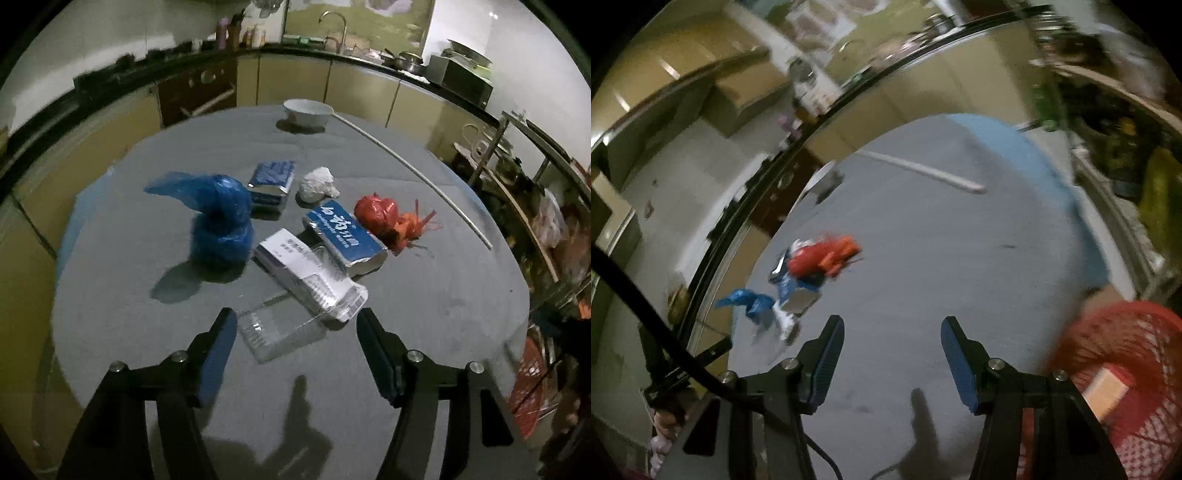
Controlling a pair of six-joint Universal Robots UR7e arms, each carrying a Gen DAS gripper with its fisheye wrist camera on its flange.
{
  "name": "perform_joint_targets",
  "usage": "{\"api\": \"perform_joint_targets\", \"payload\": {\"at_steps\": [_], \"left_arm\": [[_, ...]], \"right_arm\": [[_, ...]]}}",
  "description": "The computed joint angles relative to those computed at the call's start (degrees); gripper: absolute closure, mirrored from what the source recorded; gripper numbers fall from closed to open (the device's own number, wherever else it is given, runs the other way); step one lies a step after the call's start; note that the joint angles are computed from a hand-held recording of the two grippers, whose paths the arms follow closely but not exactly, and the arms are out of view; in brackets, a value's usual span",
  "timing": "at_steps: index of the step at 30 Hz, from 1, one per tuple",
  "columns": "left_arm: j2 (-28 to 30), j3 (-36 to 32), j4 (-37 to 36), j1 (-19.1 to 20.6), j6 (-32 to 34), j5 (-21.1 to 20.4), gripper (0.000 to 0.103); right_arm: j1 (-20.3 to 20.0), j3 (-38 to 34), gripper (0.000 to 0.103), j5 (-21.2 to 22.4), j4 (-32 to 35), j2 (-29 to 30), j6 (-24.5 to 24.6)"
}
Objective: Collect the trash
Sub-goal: 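Move the left tool to the clear tray while the right tool approaches the orange bag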
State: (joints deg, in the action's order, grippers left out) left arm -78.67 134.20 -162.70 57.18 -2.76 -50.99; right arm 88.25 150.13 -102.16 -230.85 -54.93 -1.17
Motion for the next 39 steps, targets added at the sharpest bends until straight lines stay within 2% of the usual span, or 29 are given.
{"api": "perform_joint_targets", "payload": {"at_steps": [4, 6, 8, 10, 13, 14, 16, 18, 19, 21, 26, 29, 33, 35, 37, 39], "left_arm": [[4.98, -2.44, -0.08, 1.10, -3.08, -1.90, 0.035], [6.79, -3.33, -0.29, 1.14, -3.17, -0.52, 0.035], [6.08, -2.85, -2.73, 1.58, -1.68, -1.10, 0.035], [3.86, -2.01, -3.27, 2.29, 2.27, -2.71, 0.035], [-0.05, 0.49, -7.17, 3.22, 12.35, -3.52, 0.032], [-1.11, 0.87, -7.80, 3.85, 16.04, -3.95, 0.028], [-1.81, 0.26, -7.72, 5.21, 20.83, -4.42, 0.027], [-2.16, -0.90, -5.88, 6.42, 23.20, -5.84, 0.027], [-2.42, -1.65, -4.75, 7.34, 25.28, -7.89, 0.027], [-1.83, -2.21, -5.33, 8.20, 28.56, -9.52, 0.027], [0.33, -3.37, -4.88, 9.61, 35.06, -13.04, 0.027], [0.92, -3.74, -3.99, 10.20, 37.46, -13.97, 0.027], [0.87, -4.48, -3.10, 11.32, 39.31, -16.90, 0.027], [1.50, -5.37, -2.57, 11.73, 39.72, -18.15, 0.027], [2.51, -6.08, -2.66, 11.92, 40.68, -18.60, 0.027], [3.45, -6.73, -2.50, 12.19, 41.43, -19.08, 0.027]], "right_arm": [[3.83, -8.74, 0.045, -2.84, 10.17, 3.03, 2.03], [4.69, -12.08, 0.045, -3.45, 14.10, 3.92, 2.91], [5.54, -15.00, 0.045, -3.09, 17.81, 4.43, 3.55], [6.57, -17.41, 0.045, -2.23, 20.95, 5.23, 3.41], [8.25, -19.40, 0.045, -2.34, 22.35, 6.73, 1.81], [8.43, -19.90, 0.045, -2.35, 22.73, 7.14, 1.50], [8.12, -21.31, 0.045, -2.15, 23.93, 7.99, 1.81], [7.07, -22.75, 0.045, -1.29, 25.60, 8.19, 4.54], [6.51, -23.23, 0.045, -0.24, 25.80, 8.30, 5.68], [5.04, -25.14, 0.045, 2.21, 26.51, 8.67, 8.63], [2.73, -30.17, 0.045, 2.89, 29.64, 10.65, 18.99], [2.24, -33.08, 0.045, 0.87, 32.51, 12.24, 23.37], [2.33, -36.14, 0.045, -3.86, 32.89, 14.51, 28.22], [2.84, -37.87, 0.047, -6.38, 33.27, 15.59, 28.61], [4.14, -40.33, 0.059, -10.57, 35.03, 16.79, 27.90], [5.00, -42.54, 0.063, -12.67, 36.87, 18.04, 26.05]]}}
